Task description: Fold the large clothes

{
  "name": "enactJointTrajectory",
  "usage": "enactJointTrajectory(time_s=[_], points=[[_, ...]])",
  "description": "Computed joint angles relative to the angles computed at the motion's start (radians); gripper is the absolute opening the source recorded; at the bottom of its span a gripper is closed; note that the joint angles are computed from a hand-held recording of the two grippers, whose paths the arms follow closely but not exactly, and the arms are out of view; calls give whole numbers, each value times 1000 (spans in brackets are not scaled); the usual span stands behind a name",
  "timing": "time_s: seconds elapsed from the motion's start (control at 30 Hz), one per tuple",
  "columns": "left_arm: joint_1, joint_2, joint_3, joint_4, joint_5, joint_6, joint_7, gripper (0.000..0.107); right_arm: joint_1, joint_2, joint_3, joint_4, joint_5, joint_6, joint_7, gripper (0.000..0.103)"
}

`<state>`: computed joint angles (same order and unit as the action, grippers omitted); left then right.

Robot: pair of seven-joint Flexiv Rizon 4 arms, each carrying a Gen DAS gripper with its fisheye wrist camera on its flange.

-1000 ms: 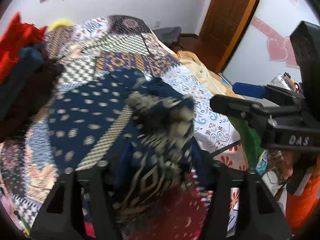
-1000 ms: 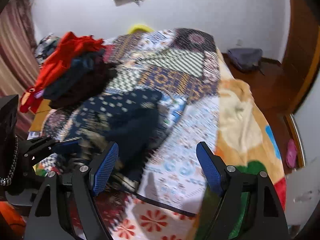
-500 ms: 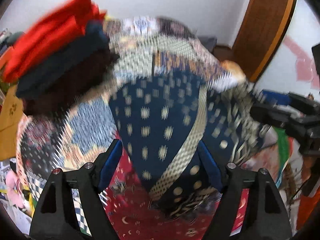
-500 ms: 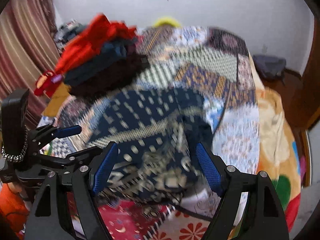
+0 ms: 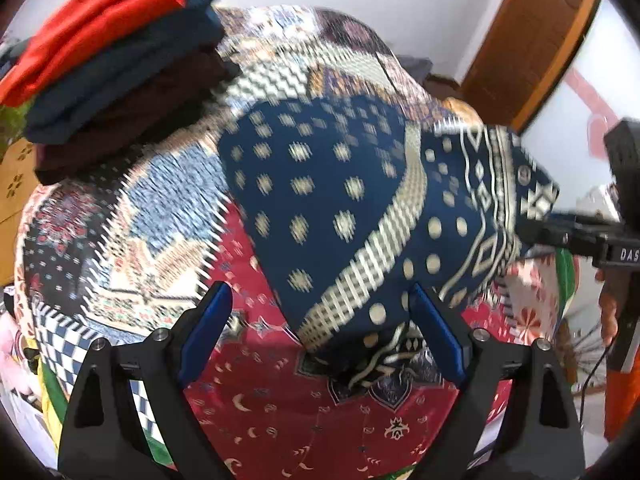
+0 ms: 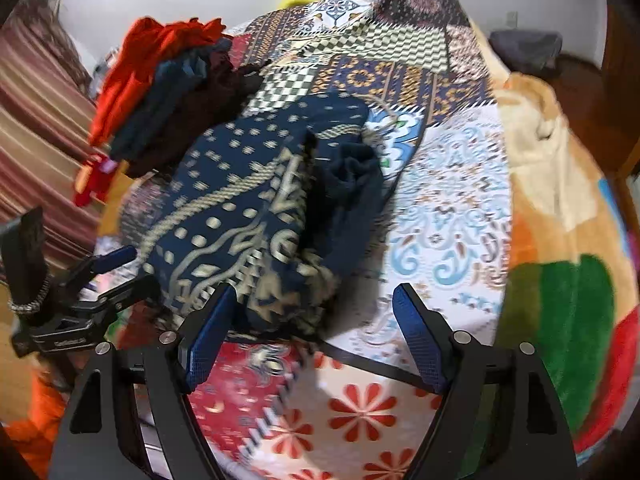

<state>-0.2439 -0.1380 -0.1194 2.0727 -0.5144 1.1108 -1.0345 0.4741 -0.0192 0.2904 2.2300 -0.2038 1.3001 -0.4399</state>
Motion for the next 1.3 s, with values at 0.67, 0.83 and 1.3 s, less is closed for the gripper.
enactJointTrajectory(time_s=[0.67, 0.83, 1.3], points=[[94, -232, -57, -228, -337, -329, -30, 103, -44, -221, 28, -260, 393, -63, -329, 78], [131, -315, -84, -287, -399, -439, -69, 103, -84, -269, 53, -341, 465, -138, -409, 80], [103, -230, -62, -282, -332, -422, -30, 57, -84, -233, 71, -379, 620, -134, -517, 24]])
